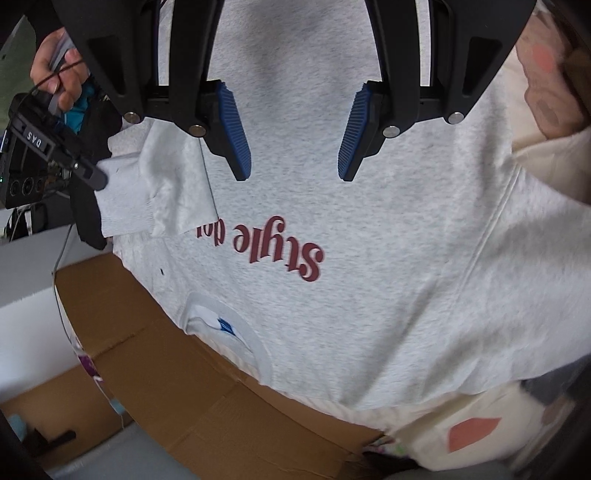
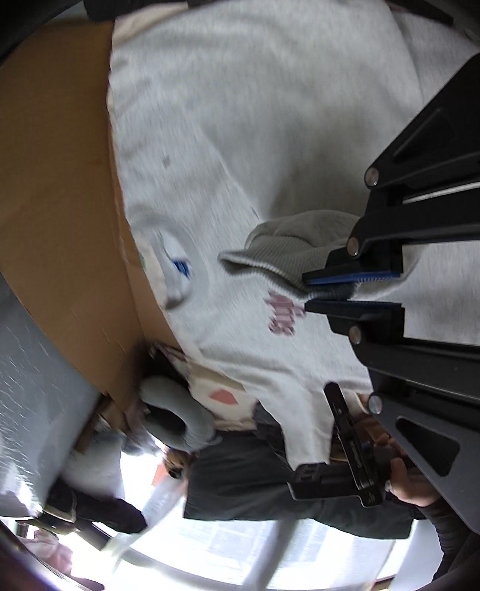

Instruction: Fold clothes

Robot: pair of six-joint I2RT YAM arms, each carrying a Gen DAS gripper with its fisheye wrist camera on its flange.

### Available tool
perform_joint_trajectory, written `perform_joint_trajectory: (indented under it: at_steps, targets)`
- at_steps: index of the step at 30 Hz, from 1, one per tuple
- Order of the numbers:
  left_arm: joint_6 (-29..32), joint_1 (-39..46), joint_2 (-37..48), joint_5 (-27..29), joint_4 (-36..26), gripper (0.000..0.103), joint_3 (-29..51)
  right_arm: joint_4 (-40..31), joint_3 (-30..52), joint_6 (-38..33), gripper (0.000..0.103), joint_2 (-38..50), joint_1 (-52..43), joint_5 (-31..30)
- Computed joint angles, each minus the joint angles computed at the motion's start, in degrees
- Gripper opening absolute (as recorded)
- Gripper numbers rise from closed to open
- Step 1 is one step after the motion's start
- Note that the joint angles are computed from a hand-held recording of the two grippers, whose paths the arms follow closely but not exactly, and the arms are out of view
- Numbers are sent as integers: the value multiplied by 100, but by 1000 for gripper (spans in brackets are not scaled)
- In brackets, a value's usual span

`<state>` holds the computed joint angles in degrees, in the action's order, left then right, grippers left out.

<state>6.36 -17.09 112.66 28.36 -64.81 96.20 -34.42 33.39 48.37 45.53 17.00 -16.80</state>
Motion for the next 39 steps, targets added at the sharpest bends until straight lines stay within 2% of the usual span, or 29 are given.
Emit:
perform_joint_trajectory:
  at_steps: [7, 10, 14, 20, 21, 22, 24, 29, 33, 35, 37, 39]
  targets:
    - [23, 486, -202, 15, 273, 50, -589, 925, 293, 442, 7, 1157, 1300, 275]
    - [48, 670, -183, -40, 295, 50, -696, 1300, 296, 588, 10, 1463, 1572, 98]
    - [10, 785, -45, -45, 288, 50, -644, 1495, 187, 744, 21, 1402, 1809, 103]
    - [40, 539, 108, 99, 325, 50, -626, 1139, -172, 831, 22, 828, 1680, 150]
    - [61, 475, 119, 120, 341, 56, -648, 1061, -253, 843, 22, 703, 1622, 142]
    - [68, 400, 113, 140, 386, 69, -697, 987, -343, 860, 22, 576, 1548, 122]
    - [55, 278, 60, 201, 533, 73, -829, 818, -514, 880, 22, 307, 1396, 85]
    - [83, -99, 83, 70, 782, 73, -956, 403, -808, 854, 22, -248, 1034, -26]
    - [50, -346, -8, -222, 1286, 73, -1131, 74, -987, 800, 22, -621, 878, -76]
    - [6, -409, 150, -193, 1238, 69, -979, -159, -1025, 727, 22, -828, 877, -53]
    - [-29, -479, 312, -153, 1157, 60, -821, -379, -1065, 740, 22, -1098, 881, -2]
    - [-3, -553, 385, -122, 1095, 59, -787, -665, -1117, 769, 22, -1445, 861, 56]
